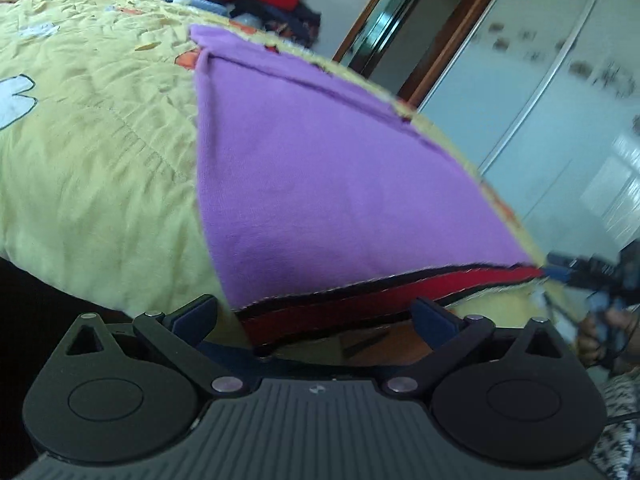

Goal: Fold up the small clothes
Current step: 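Grasp the red striped hem band with both grippers, then lift the hem with both grippers, fold it over toward the collar, release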

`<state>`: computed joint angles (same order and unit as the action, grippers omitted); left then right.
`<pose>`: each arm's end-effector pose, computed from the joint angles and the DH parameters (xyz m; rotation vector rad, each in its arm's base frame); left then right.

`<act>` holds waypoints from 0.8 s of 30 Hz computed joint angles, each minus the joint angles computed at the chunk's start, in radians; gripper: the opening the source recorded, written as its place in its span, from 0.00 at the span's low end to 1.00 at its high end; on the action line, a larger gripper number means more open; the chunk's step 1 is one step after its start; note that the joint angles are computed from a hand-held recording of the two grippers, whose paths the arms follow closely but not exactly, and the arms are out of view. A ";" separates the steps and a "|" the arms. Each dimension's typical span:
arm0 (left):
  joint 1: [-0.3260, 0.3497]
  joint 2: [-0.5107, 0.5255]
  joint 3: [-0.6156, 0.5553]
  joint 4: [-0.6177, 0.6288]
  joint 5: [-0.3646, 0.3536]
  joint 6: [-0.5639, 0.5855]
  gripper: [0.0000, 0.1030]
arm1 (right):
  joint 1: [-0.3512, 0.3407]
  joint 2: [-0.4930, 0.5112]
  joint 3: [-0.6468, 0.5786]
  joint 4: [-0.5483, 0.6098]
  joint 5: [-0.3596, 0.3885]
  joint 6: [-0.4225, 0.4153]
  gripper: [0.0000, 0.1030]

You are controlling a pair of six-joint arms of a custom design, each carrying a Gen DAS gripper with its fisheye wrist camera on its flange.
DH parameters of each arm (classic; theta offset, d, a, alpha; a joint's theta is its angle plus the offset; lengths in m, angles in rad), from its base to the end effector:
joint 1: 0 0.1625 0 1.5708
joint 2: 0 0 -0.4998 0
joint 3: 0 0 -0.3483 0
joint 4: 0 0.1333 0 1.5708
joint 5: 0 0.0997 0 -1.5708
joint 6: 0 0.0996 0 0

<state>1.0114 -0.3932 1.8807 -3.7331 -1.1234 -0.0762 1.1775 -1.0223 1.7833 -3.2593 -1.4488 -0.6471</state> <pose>-0.1820 -0.6230 -0.0009 0.4405 2.6960 -1.1011 -0.1154 -0.6577 0.3693 0.3969 -2.4999 1.1748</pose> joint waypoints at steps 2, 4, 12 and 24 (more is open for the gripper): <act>0.011 -0.007 0.001 0.015 -0.029 -0.024 0.78 | 0.003 -0.001 0.009 0.001 0.001 -0.021 1.00; 0.029 -0.017 0.000 0.043 -0.064 -0.057 0.44 | -0.001 -0.003 0.014 0.000 0.015 -0.028 1.00; 0.073 -0.042 0.021 0.007 -0.203 -0.127 0.05 | -0.021 -0.013 0.008 0.024 0.073 0.009 1.00; 0.086 -0.050 -0.002 0.002 -0.266 -0.156 0.04 | -0.030 -0.008 -0.031 0.109 0.047 0.084 0.03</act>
